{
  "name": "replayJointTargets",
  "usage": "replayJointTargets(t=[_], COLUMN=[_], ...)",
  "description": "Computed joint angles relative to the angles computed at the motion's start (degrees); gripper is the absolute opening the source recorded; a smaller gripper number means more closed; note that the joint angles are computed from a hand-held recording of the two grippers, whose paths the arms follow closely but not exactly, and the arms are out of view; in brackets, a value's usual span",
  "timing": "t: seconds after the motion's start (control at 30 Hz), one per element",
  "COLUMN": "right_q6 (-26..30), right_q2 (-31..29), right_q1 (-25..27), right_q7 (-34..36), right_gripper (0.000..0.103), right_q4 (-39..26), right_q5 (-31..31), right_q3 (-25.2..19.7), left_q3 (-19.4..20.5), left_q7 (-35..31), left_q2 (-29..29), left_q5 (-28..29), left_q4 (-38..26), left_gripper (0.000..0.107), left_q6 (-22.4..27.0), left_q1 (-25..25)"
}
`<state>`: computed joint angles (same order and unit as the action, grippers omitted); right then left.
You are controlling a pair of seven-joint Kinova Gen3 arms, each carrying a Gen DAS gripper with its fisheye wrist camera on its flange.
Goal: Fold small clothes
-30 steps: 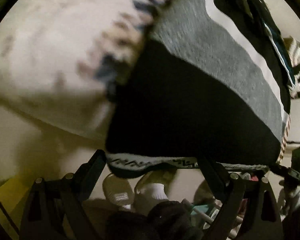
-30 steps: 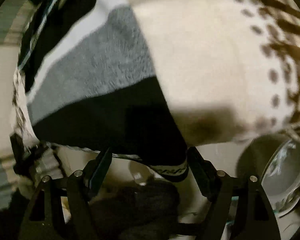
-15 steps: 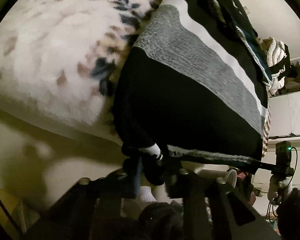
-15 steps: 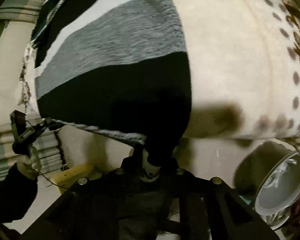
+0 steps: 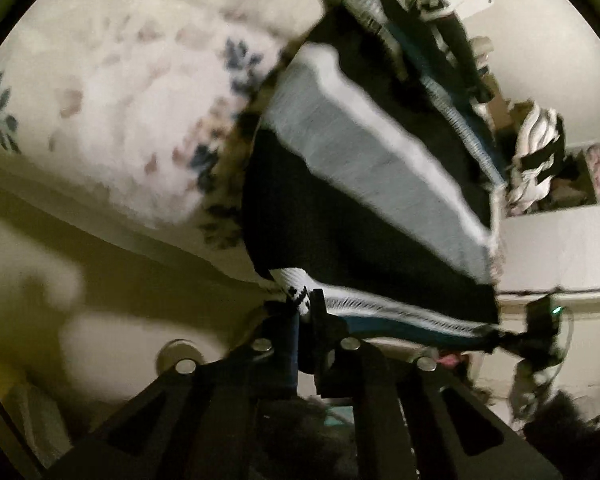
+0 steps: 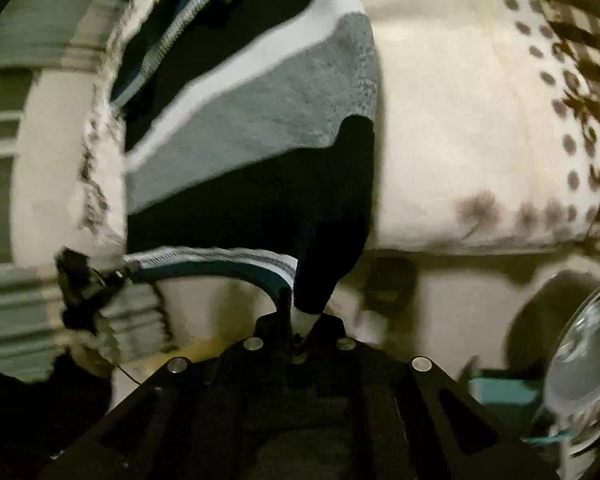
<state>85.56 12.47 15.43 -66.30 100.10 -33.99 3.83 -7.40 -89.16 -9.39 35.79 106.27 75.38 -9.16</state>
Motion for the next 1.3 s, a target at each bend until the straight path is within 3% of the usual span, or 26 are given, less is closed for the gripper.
replayJointTargets(t=[0.13, 0.27, 0.47, 0.63, 0.87, 1.03, 1.07, 1.1, 1.13, 1.17, 1.23, 1.3], right_q6=[4.35, 6.05, 4.85, 0.44, -4.68, -4.02, -3.61, -2.72, -2.53, -2.82, -3.80, -3.13], right_q2=[-1.19, -0.79, 2.95, 8.16, 18.24, 23.92, 24.27, 24.50, 23.95, 22.70, 18.94, 15.85], right_q1=[2.35, 4.81, 6.68, 6.22, 5.17, 5.25, 5.52, 6.03, 5.89, 5.51, 4.79, 2.97], right_q7=[-4.15, -10.26, -15.60, -20.75, -29.47, -35.45, -36.35, -36.95, -37.08, -36.83, -35.21, -34.51], right_gripper=[0.006, 0.006, 0.006, 0.006, 0.006, 0.008, 0.012, 0.025, 0.038, 0.057, 0.063, 0.063], right_q4=[-2.10, -5.03, -11.83, -20.52, -33.22, -38.64, -38.86, -39.39, -39.64, -39.44, -37.79, -37.20], right_q5=[-5.37, -10.50, -14.10, -13.95, -11.27, -8.70, -8.32, -8.00, -6.85, -5.26, -2.22, 1.45], right_q3=[1.41, 2.96, 2.09, -0.19, -3.94, -6.60, -7.24, -7.79, -7.93, -7.82, -7.49, -6.80], left_q3=[-2.96, -3.75, -0.79, 2.11, 6.67, 9.28, 9.73, 10.00, 10.10, 10.06, 10.29, 9.59], left_q7=[2.73, 4.92, 6.51, 8.00, 14.12, 15.10, 14.97, 14.83, 15.06, 15.48, 16.57, 19.15], left_q2=[0.45, 2.74, 9.94, 17.27, 27.29, 30.16, 29.89, 28.98, 27.67, 26.55, 23.81, 21.41], left_q5=[4.71, 8.41, 11.59, 11.91, 5.94, -1.46, -2.55, -3.44, -4.31, -5.09, -6.02, -6.38], left_q4=[-5.03, -9.10, -15.25, -20.11, -31.18, -39.50, -40.44, -40.36, -39.78, -39.17, -36.73, -34.06], left_gripper=[0.003, 0.003, 0.003, 0.003, 0.002, 0.004, 0.005, 0.006, 0.015, 0.031, 0.055, 0.055], left_q6=[3.18, 1.87, -3.17, -7.13, -12.11, -5.50, -3.65, -2.58, -1.85, -1.29, -1.29, -1.26], left_q1=[-2.29, -4.02, -5.91, -7.34, -8.03, -8.02, -7.78, -7.39, -6.73, -6.01, -4.68, -2.59])
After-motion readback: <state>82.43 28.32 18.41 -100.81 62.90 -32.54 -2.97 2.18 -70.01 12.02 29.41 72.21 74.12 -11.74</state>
